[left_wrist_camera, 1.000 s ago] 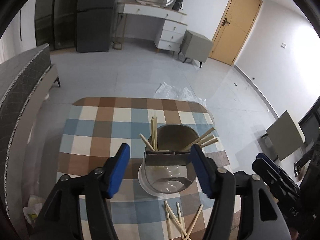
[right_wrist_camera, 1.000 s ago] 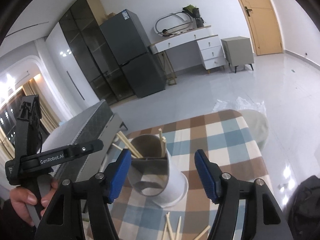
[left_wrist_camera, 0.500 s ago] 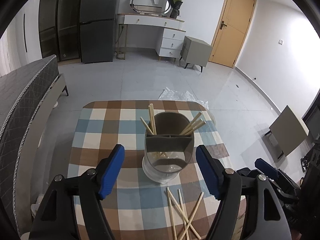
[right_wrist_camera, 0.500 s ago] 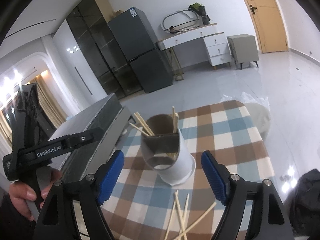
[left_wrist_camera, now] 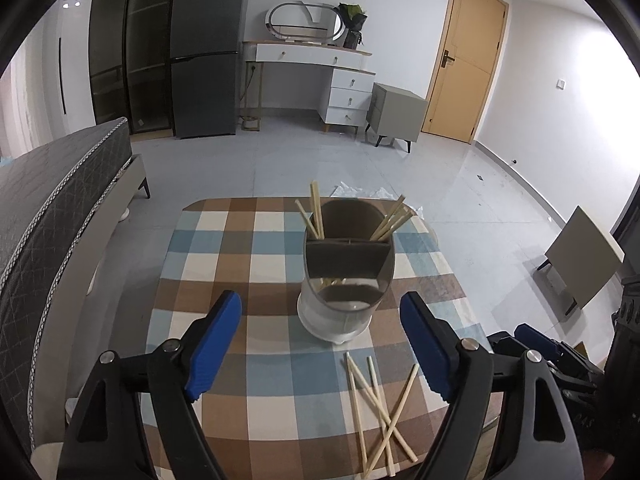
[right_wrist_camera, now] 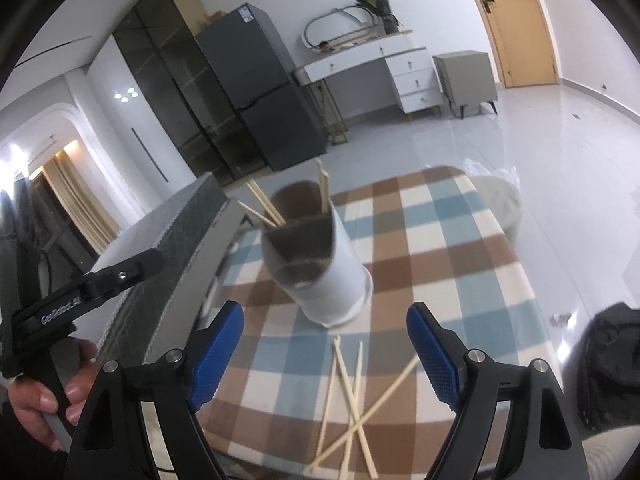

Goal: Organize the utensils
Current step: 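Lower both grippers toward the remaining scattered chopsticks beside the holder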

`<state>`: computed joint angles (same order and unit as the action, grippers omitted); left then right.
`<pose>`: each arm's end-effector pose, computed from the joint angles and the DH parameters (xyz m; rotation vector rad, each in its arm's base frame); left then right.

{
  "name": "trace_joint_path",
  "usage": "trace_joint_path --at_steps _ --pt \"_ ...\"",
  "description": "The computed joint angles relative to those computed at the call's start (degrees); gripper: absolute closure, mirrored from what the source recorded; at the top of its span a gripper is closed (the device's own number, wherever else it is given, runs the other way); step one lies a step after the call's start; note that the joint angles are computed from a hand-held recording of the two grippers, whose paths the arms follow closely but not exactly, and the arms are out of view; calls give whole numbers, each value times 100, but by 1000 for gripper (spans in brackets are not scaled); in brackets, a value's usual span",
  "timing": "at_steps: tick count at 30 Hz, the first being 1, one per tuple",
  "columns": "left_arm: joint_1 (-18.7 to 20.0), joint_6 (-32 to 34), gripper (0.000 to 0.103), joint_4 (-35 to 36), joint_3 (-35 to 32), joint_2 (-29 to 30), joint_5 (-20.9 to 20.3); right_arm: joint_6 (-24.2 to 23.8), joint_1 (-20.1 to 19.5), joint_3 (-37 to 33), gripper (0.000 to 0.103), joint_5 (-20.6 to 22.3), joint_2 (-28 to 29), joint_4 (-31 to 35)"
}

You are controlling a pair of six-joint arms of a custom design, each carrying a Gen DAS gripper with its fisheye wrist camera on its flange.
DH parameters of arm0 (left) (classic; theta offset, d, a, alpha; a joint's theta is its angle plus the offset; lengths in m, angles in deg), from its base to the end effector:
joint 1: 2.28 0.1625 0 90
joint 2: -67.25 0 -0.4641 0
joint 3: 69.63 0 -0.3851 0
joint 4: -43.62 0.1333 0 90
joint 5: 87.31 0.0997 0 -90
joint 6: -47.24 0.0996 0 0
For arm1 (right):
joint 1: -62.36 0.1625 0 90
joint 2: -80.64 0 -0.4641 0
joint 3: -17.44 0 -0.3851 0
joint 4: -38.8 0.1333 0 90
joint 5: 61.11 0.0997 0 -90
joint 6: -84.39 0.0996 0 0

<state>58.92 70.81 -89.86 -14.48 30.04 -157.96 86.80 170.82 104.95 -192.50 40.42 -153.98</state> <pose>-0.2717 -0.8394 0.2827 1.1207 2.5203 -0.6455 0.2963 -0.6745 0.2190 -0.1303 -2.3202 1.3351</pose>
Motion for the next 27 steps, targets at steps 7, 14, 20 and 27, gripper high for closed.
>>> trace_joint_path --at_steps 7,14,20,27 --pt "169 -133 25 -88 344 -54 67 643 -61 207 19 -220 -66 464" --pt "316 -93 25 -222 548 50 262 1217 -169 331 18 -317 -109 1095" --pt "322 138 25 -533 670 72 341 1385 -306 332 18 -264 -79 1401" --pt "361 124 25 -319 490 207 351 1479 -474 171 18 -215 35 1898"
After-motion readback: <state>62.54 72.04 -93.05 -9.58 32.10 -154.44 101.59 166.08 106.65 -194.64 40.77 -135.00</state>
